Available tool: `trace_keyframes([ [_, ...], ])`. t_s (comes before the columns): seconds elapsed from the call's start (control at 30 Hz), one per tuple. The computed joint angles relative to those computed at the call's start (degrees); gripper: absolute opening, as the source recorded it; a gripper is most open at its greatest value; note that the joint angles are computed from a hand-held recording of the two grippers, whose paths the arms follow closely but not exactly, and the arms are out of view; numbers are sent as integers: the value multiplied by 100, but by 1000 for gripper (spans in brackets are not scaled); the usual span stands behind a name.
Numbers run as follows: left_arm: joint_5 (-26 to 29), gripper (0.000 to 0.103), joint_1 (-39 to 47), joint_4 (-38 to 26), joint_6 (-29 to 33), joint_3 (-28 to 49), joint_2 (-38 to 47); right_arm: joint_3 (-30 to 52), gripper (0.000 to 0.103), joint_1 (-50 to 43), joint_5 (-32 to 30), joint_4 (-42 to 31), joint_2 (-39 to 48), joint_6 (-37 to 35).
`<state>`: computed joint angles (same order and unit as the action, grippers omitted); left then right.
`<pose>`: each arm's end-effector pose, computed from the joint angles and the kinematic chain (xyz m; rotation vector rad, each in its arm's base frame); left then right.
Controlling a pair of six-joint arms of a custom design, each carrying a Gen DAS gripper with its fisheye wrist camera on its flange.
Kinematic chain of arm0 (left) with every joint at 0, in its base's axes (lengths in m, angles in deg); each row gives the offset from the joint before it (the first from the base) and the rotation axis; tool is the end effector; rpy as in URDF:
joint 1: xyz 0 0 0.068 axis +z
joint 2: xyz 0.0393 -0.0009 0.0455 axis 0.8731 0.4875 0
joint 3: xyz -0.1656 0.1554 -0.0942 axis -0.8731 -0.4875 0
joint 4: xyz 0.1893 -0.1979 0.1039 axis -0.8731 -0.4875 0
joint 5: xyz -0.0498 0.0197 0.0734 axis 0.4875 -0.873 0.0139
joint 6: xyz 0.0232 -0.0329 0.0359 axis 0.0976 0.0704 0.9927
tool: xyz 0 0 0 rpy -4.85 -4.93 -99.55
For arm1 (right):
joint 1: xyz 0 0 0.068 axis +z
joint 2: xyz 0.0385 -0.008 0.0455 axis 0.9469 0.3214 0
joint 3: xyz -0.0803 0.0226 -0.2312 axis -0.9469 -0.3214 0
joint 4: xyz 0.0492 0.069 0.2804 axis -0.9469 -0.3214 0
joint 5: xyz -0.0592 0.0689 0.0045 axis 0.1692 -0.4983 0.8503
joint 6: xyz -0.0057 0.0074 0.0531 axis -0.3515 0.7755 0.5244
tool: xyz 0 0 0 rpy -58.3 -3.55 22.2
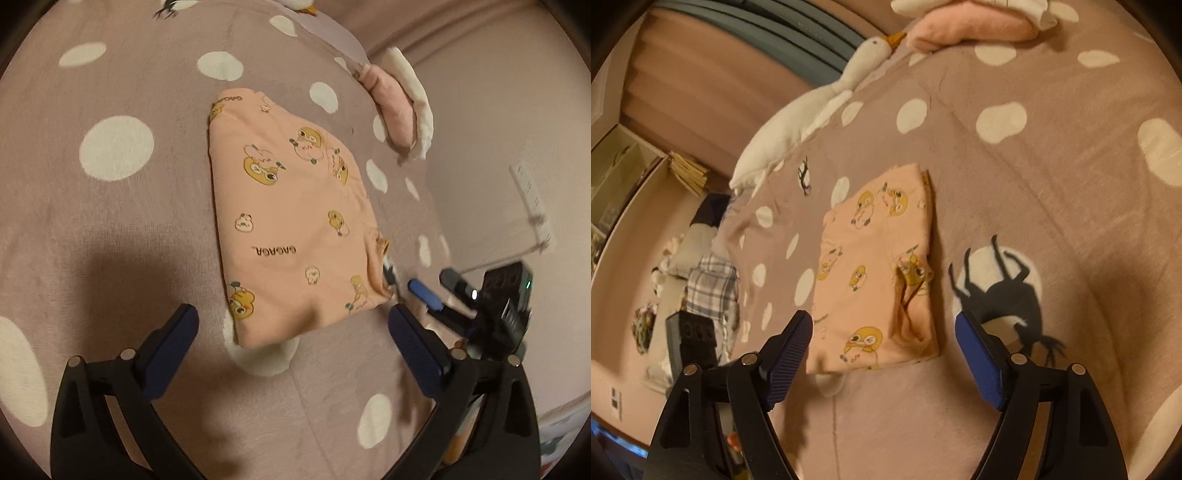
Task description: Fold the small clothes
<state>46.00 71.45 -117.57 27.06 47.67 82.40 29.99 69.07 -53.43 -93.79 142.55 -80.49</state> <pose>0.2237 0.0191 0.1606 -0.2670 2.5106 -0.9004 0.2472 0.0172 0.1811 -0.0897 2.4303 1.1251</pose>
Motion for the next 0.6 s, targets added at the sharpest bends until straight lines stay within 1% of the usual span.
trace_keyframes([
  [0.03,129,102,69,77,-4,-11,66,-42,85,-44,-55,40,-39,19],
  [0.1,260,102,140,88,77,78,318,-101,99,-150,-271,95,-19,-32],
  [0.13,239,102,137,61,137,166,493,-98,101,-197,-347,64,30,-94],
  [0.23,267,102,197,68,218,385,975,-37,101,-212,-373,29,285,-123],
  [0.3,487,102,304,125,120,563,1420,-15,101,-149,-160,141,365,-20],
  [0.33,586,102,354,227,-26,638,1628,11,101,-115,-91,192,446,10],
  [0.43,722,102,418,509,-276,736,1868,208,101,-51,-86,227,867,130],
  [0.53,845,102,386,648,-403,833,2007,377,101,-60,-141,320,1234,321],
  [0.6,952,102,367,768,-486,871,2088,436,101,-82,-219,367,1338,364],
])
